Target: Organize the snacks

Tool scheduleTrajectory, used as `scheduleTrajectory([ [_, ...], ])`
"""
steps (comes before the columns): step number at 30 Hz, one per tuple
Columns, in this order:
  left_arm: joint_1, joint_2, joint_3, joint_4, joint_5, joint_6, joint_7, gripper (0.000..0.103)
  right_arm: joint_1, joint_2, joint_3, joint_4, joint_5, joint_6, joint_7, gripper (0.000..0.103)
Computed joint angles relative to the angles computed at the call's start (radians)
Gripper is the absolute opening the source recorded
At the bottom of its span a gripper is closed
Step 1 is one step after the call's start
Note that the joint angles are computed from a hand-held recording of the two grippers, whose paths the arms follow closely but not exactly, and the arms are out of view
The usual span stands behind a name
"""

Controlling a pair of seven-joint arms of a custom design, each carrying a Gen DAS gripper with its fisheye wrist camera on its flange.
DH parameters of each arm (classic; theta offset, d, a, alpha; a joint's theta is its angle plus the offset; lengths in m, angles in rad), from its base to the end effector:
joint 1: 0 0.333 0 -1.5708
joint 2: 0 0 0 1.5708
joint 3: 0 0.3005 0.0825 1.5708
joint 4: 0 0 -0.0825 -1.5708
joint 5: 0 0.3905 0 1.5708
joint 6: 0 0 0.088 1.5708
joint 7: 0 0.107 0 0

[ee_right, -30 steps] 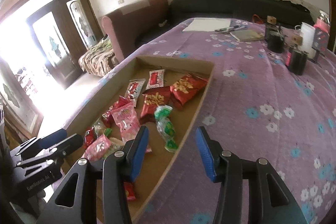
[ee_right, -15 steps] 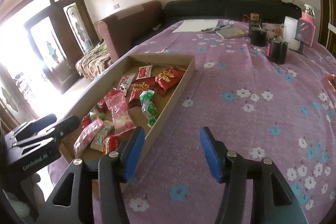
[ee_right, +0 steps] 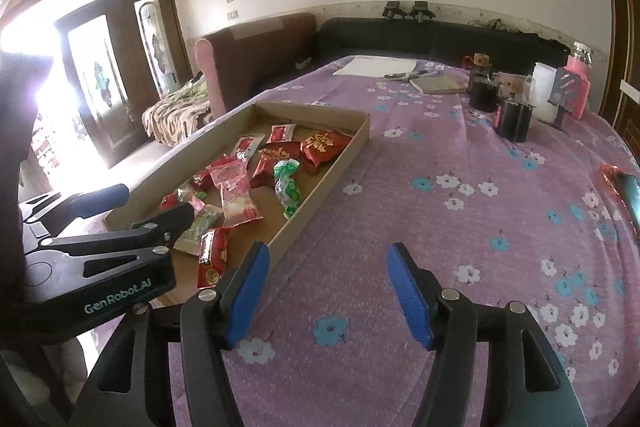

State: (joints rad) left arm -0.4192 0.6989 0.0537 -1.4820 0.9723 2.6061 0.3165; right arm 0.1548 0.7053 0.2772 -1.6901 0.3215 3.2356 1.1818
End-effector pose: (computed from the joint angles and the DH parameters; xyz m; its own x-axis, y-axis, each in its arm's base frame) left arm 0.6846 -0.2889 0.2851 0.1653 -0.9762 -0.1401 -0.7262 -0.0244 -0.6870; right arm 0.6786 0.2389 0.2774 0.3790 -0.9192 -0.1067 -0.6362 -0.1751 -0.7514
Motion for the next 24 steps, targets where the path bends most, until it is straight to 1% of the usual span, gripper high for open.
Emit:
scheduleTrajectory([
  [13, 0.002, 0.003, -0.015, -0.007, -0.037, 0.022, 0.031, 0.074, -0.032, -0.026, 0.015, -0.059, 0.004, 0.026, 0.029, 0.064],
  [24, 0.003, -0.021, -0.005, -0.053, -0.041, 0.061, 0.014, 0.074, -0.013, -0.044, -0.001, -0.084, -0.007, 0.032, 0.053, 0.065],
])
